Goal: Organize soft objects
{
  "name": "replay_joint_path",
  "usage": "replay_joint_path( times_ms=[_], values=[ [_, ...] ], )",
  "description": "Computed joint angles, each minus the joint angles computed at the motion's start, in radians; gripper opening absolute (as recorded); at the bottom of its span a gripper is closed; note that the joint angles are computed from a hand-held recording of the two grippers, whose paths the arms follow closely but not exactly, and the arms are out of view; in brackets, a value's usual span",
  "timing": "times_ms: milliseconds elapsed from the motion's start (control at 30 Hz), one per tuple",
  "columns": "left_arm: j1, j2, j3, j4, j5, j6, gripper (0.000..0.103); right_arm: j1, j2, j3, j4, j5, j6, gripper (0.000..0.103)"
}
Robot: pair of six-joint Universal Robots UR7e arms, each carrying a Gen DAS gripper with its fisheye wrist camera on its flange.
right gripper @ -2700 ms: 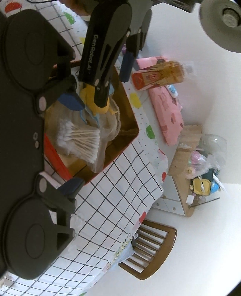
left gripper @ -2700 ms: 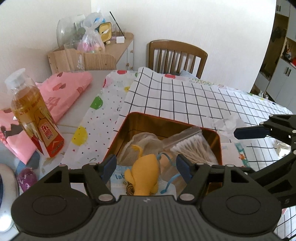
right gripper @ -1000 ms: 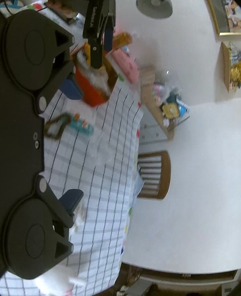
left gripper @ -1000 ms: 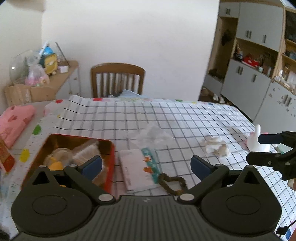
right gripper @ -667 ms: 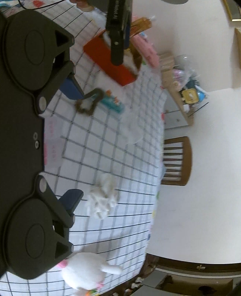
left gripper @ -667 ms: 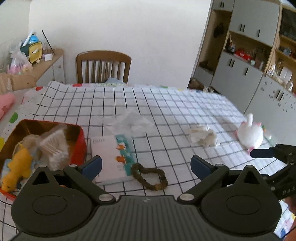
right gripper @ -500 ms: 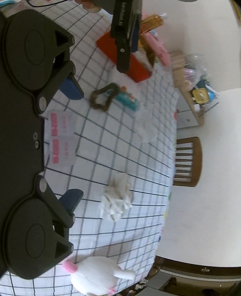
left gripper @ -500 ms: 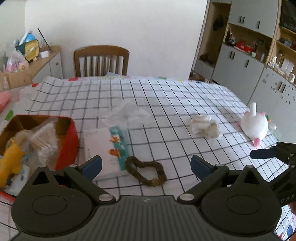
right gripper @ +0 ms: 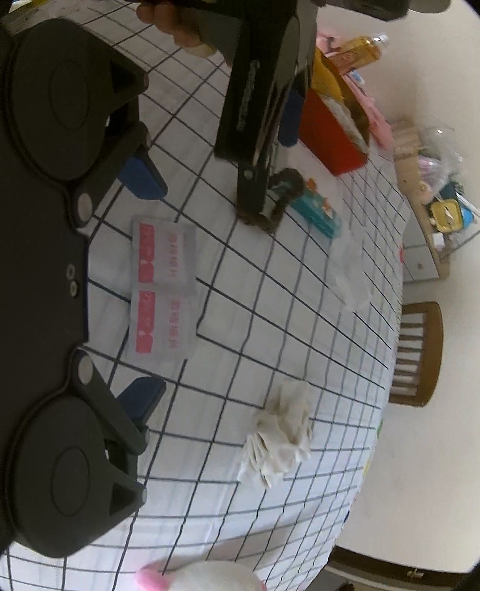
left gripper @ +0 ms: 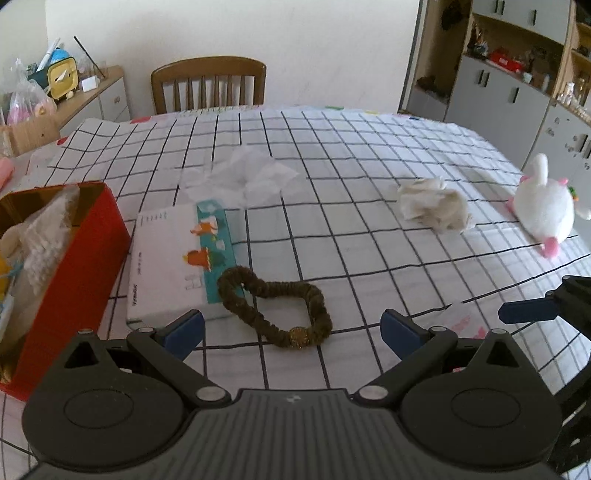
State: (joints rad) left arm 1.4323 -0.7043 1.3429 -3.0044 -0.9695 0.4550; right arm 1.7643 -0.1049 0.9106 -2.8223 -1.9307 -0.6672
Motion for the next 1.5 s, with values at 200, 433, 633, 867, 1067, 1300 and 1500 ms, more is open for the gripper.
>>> replay_joint_path(
  times_ms=[200, 433, 633, 867, 1067, 1300, 1500],
  values=[
    [0.003, 0.031, -0.029, 0.004, 0.023, -0.011, 0.101, -0.002, 0.024, -0.040, 0.027, -0.003, -0.003, 0.100],
    [0.004, 0.051, -0.058, 0.035, 0.062, -0.029, 0.091, -0.003, 0.044, -0.067, 0.029, -0.013, -0.025, 0.097],
    [0.003, 0.061, -0.066, 0.014, 0.079, -0.005, 0.080, 0.003, 0.058, -0.073, 0.003, -0.042, -0.066, 0.095],
    [0.000, 0.057, -0.069, 0.028, 0.063, 0.031, 0.050, 0.008, 0.055, -0.058, -0.015, -0.042, -0.090, 0.082],
    [0.005, 0.043, -0.066, 0.063, 0.026, 0.024, 0.033, 0.012, 0.049, -0.049, -0.021, -0.034, -0.094, 0.054],
    [0.015, 0.015, -0.050, 0.096, -0.017, -0.028, 0.024, 0.011, 0.051, -0.063, -0.027, -0.042, -0.043, 0.009],
    [0.021, -0.020, -0.012, 0.056, -0.072, -0.040, 0.018, 0.009, 0.021, -0.009, -0.067, -0.020, -0.007, 0.005]
  ],
)
